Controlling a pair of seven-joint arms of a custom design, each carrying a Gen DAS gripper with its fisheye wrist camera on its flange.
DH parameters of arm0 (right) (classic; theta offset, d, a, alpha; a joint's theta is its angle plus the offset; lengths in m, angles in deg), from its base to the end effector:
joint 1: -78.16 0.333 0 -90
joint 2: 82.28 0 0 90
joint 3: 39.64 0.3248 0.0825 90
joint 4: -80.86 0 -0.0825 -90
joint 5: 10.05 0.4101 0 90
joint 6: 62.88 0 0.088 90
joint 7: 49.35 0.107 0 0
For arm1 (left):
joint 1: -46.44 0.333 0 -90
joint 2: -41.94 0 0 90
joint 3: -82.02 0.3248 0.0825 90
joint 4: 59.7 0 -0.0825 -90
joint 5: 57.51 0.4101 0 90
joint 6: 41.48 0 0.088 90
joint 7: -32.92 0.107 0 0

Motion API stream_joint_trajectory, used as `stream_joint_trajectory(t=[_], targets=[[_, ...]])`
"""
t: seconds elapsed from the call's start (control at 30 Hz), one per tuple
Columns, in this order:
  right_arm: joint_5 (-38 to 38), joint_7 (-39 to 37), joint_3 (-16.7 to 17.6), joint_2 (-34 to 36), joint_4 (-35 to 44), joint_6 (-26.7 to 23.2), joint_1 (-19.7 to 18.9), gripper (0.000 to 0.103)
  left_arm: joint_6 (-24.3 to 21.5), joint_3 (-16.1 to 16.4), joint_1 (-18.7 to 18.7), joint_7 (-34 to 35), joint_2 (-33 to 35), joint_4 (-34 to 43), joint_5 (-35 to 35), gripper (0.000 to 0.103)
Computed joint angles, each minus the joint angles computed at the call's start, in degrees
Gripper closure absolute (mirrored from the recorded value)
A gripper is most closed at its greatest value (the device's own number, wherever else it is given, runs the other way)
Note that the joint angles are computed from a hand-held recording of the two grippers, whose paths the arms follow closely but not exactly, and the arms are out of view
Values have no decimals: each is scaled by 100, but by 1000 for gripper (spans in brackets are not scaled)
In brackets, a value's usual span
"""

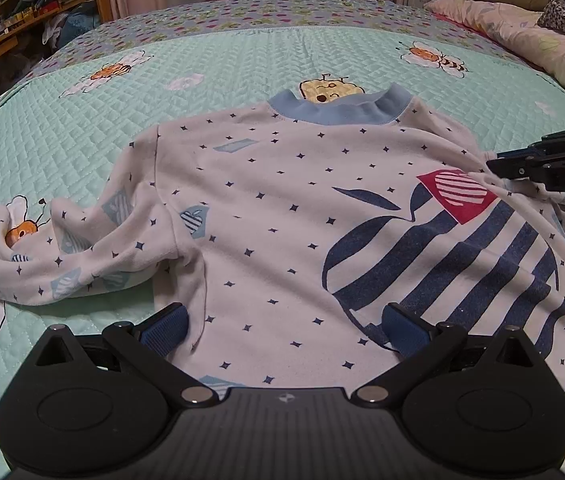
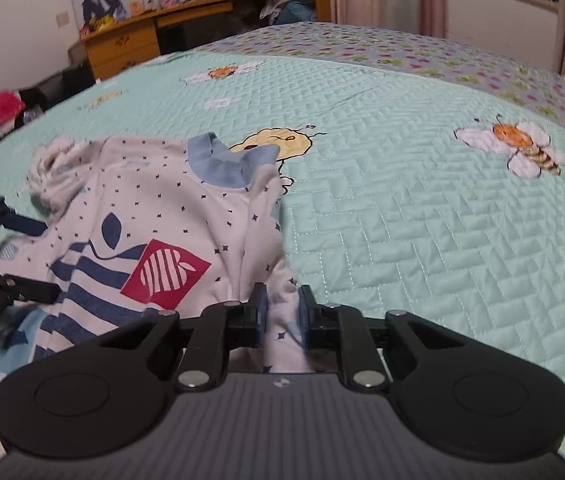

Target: Fold clothes

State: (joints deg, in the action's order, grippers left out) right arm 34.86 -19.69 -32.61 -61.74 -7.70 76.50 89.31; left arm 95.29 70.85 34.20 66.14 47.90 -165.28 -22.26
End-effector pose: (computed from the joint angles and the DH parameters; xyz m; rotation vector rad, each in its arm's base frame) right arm 0.7022 0.2189 0.5065 -2.1661 0.7843 -0.2099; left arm 0.6031 -0.2506 0.5171 -2.0101 1.5977 -0.5129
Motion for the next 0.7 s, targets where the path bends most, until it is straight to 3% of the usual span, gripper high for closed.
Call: stream_joint_trajectory(t=[0.13,0.17,0.23,0.27,0.37,0.43,0.5,0.57,0.6,0.63,0.7], targets=[[-624,-100,-104,-253,-486,1203,366,97,-172,-12,5,100,70,158,-165,0],[-1294,40,-327,-269,-667,1877,681,97,-241,-14,3,125,105,226,-218,0],[-2962,1088,-1114,-69,-678,2589,1369,97,-373,-17,-2,173,172,357,-308,0],[-3368,1681,-1353,90,-489,2534,1515,97,-392,-15,-11,188,181,368,-291,0],[-3625,2445,-1448,425,-94,2409,1525,97,-232,1,-8,144,105,218,-224,0],[-3675,2518,-1285,456,-172,2725,1414,97,-124,5,6,142,49,119,-204,0],[-3410,2630,-1070,451,-90,2506,1202,96,-100,-1,17,195,29,97,-231,0],[-2949,2882,-849,386,26,2153,927,88,-99,-7,33,266,3,85,-310,0],[-2756,3101,-803,323,49,1999,840,77,-49,-8,49,303,-48,32,-373,1],[-2503,3179,-659,188,-82,2073,701,75,18,-9,66,339,-103,-30,-437,1],[-1280,2379,78,-149,-390,2100,118,75,340,-16,108,416,-291,-278,-617,1]])
